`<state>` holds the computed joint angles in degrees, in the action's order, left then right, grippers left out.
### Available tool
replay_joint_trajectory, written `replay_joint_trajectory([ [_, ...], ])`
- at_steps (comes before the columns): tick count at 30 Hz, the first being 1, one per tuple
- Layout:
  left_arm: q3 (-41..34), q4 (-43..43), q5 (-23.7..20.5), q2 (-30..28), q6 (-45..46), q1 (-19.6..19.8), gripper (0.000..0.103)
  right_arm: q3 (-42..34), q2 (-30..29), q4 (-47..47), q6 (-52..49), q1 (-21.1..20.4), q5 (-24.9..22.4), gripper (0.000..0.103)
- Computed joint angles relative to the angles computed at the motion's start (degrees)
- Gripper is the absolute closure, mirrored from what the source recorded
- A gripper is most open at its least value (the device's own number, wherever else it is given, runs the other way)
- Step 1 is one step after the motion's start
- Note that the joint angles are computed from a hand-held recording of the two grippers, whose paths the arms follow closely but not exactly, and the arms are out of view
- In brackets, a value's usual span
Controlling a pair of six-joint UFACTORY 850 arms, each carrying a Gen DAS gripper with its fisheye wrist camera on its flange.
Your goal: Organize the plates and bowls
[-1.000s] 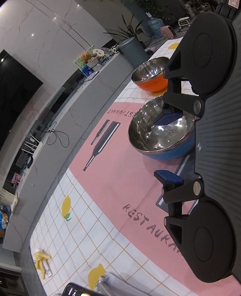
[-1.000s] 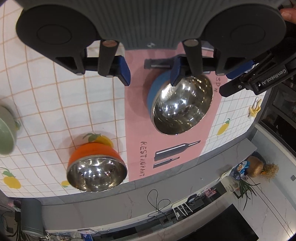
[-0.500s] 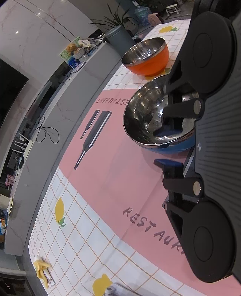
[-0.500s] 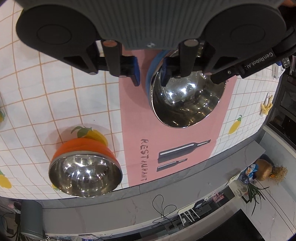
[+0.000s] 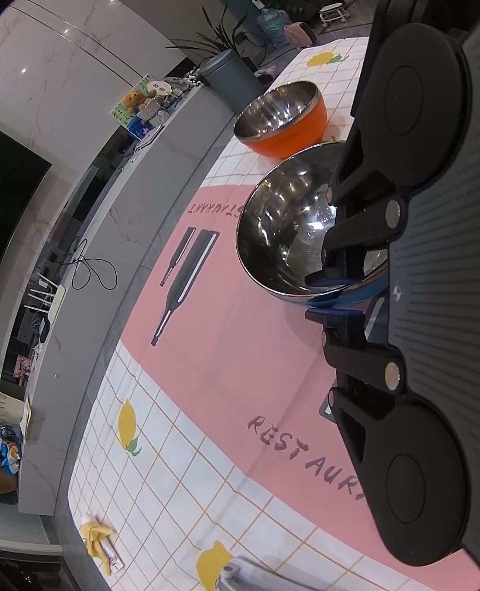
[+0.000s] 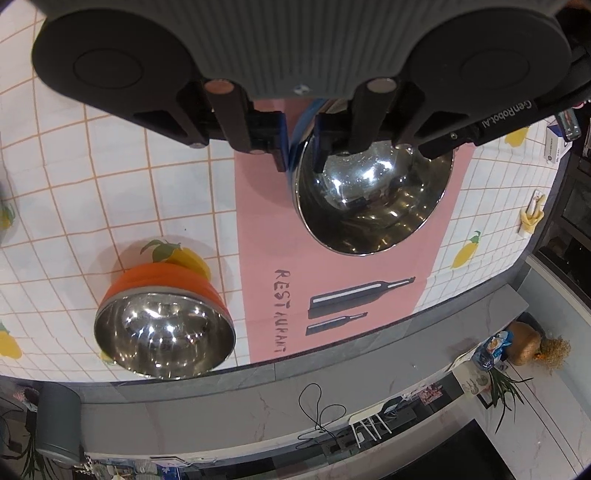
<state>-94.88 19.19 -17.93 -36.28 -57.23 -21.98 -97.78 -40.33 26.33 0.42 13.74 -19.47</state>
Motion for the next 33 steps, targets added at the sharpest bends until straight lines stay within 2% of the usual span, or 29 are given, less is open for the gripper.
replay_joint_trajectory([
  [6, 1.95, 2.97, -0.72, 2.68, -2.53, -1.26, 0.09, 4.57, 3.99, 3.64, -3.96, -0.41, 0.84, 0.093],
  [14, 4.55, -0.42, -0.52, 6.12, 0.89, -3.76, 0.09, 13.45, 11.87, 7.74, -9.68, -1.94, 2.85, 0.093],
  [18, 5.09, -2.19, -0.33, 7.25, 3.28, -5.58, 0.09, 18.56, 16.23, 13.33, -15.35, -3.94, 2.64, 0.093],
  [24, 5.15, -8.59, -0.71, 7.86, 10.58, -8.35, 0.09, 26.33, 22.52, 21.65, -22.74, -7.69, 2.14, 0.093],
  [28, 4.97, -16.55, -1.11, 7.6, 18.87, -9.99, 0.089, 31.3, 26.62, 23.01, -24.72, -9.6, 3.57, 0.093],
  [33, 3.5, -23.99, -3.29, 6.12, 26.96, -11.67, 0.089, 35.81, 29.94, 21.66, -23.52, -12.34, 2.89, 0.094],
])
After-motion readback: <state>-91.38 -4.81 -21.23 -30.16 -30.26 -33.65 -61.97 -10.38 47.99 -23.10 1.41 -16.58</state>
